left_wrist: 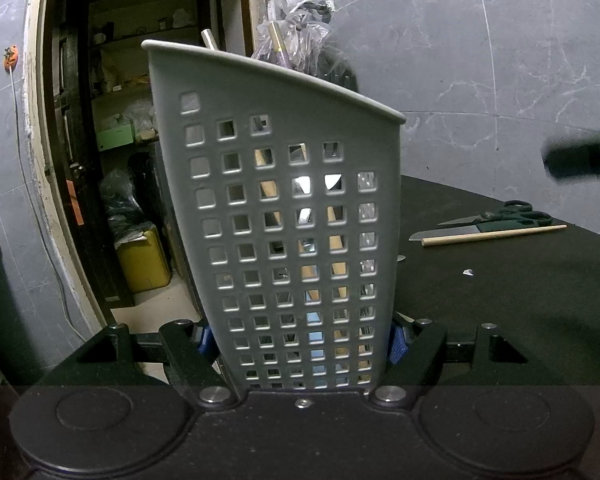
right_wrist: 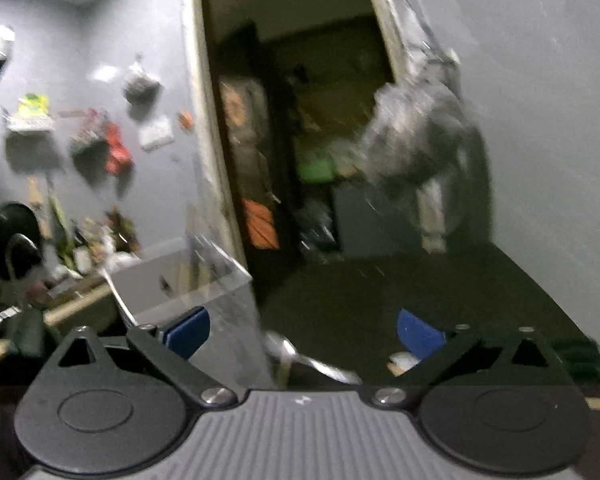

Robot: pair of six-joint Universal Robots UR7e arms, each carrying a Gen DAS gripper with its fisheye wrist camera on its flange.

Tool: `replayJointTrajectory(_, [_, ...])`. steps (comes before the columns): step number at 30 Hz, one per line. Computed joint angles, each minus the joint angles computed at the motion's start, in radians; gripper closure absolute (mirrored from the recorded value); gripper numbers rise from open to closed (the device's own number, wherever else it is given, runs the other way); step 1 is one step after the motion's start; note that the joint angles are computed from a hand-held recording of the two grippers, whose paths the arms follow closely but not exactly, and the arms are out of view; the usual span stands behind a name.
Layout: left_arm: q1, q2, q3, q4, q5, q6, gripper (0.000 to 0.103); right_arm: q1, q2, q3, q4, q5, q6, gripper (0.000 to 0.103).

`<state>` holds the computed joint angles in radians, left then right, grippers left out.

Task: Organize utensils
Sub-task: 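Open the right gripper to release the chopsticks into the basket, then withdraw the right gripper over the table toward the plain wooden chopsticks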

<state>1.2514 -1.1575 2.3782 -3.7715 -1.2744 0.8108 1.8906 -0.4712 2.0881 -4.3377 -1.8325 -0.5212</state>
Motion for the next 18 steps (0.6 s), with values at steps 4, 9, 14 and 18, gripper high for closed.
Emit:
replayJointTrajectory(4, [0.001, 0.001, -0.002, 0.001, 0.0, 0.0, 0.027, -0.015, -0.028, 0.046, 0.082, -0.096, 0.039, 0.0])
replayJointTrajectory(9, [0.001, 0.0, -0.001, 0.001, 0.0, 0.001, 0.027, -0.028, -0.033, 0.078, 0.109, -0.153, 0.053, 0.0])
replayJointTrajectory(14, [0.001, 0.0, -0.001, 0.001, 0.0, 0.001, 0.027, -0.036, -0.046, 0.053, 0.169, -0.21, 0.039, 0.0])
replayJointTrajectory(18, [0.002, -0.001, -0.002, 0.003, -0.001, 0.001, 0.027, -0.044, -0.06, -0.004, 0.227, -0.272, 0.032, 0.0])
